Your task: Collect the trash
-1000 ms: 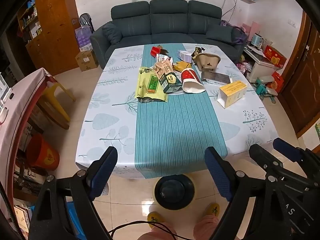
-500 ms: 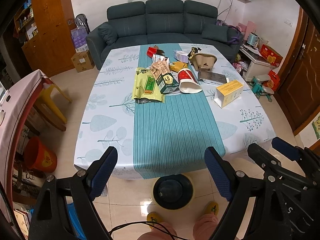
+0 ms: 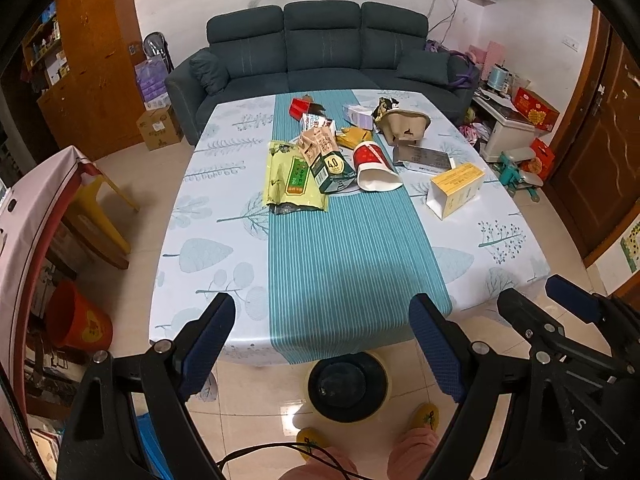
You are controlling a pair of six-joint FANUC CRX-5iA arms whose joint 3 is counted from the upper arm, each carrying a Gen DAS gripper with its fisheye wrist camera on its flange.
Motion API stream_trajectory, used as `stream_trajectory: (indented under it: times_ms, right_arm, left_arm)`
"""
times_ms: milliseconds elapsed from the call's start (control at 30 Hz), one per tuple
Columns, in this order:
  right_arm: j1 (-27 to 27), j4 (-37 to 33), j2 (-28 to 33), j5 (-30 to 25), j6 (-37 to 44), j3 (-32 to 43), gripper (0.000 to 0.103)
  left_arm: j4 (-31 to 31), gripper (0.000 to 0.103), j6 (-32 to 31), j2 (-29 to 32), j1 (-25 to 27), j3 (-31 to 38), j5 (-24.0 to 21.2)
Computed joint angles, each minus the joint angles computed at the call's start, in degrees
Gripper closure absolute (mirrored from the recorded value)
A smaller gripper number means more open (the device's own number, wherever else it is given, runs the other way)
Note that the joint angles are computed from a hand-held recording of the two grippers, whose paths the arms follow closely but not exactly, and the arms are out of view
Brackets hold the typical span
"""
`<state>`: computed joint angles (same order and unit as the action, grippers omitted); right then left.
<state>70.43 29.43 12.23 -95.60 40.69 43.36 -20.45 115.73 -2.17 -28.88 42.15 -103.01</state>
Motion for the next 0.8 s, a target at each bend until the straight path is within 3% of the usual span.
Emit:
stream_trajectory:
  times_ms: [800]
  right_arm:
    - [1.95, 6.13, 5.36, -3.69, -1.90, 6.85, 0.044]
  left_arm:
    - [7.22, 0.016, -6.20, -2.38, 7.43, -3.41, 6.70]
